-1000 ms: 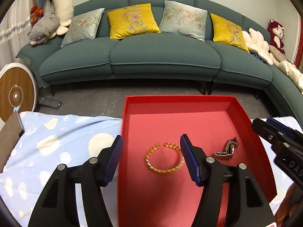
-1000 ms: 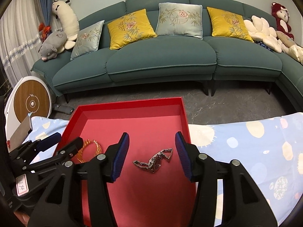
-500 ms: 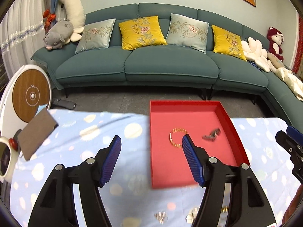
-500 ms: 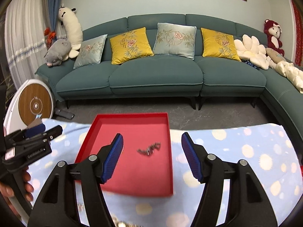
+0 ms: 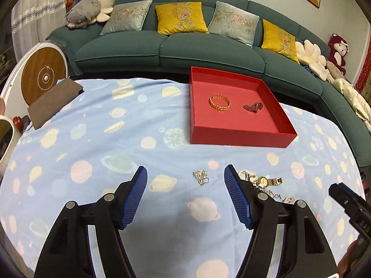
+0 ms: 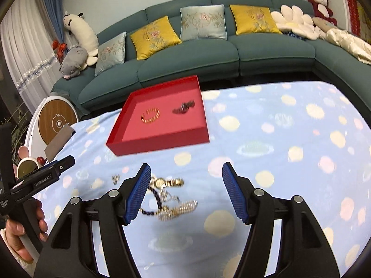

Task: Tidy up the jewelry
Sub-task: 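Move both tools back over the remaining jewelry, right tool toward the pearl bracelet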

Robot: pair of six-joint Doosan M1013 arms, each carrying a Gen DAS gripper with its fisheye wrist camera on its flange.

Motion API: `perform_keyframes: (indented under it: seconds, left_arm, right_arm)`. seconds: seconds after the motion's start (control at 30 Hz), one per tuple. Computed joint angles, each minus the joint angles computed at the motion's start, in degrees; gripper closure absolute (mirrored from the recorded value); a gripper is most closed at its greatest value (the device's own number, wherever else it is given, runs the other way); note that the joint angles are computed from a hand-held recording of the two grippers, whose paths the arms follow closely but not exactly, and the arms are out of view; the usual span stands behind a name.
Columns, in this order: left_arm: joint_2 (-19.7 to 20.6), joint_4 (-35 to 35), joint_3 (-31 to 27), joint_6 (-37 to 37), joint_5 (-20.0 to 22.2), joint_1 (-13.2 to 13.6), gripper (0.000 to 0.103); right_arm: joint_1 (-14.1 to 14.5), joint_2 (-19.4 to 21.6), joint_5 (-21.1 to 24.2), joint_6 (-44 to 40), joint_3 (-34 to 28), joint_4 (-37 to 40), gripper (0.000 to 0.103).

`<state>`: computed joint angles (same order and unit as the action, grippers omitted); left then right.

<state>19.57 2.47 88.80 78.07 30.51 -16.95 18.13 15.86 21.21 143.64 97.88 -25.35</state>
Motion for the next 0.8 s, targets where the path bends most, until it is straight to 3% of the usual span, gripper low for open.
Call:
perform_keyframes:
  seconds: [0.2,0.47,0.8]
  left_arm:
    - [-0.3,2.7,1.6,-1.4,-0.2,-1.0,0.037]
    - [-0.1,3.4,2.0,-1.2,-0.1,-1.0,0.037]
    - [-0.1,3.1,2.3,-0.7,0.2,-0.7,0.037]
  right_arm:
    - [1.2,2.1,1.9,-8.3,0.5,9.3,0.043]
    - [1.9,4.0,2.5,-12.5,0.0,14.2,0.048]
    - [2.3,6.8,4.2,-8.9,-2.2,9.6,0.05]
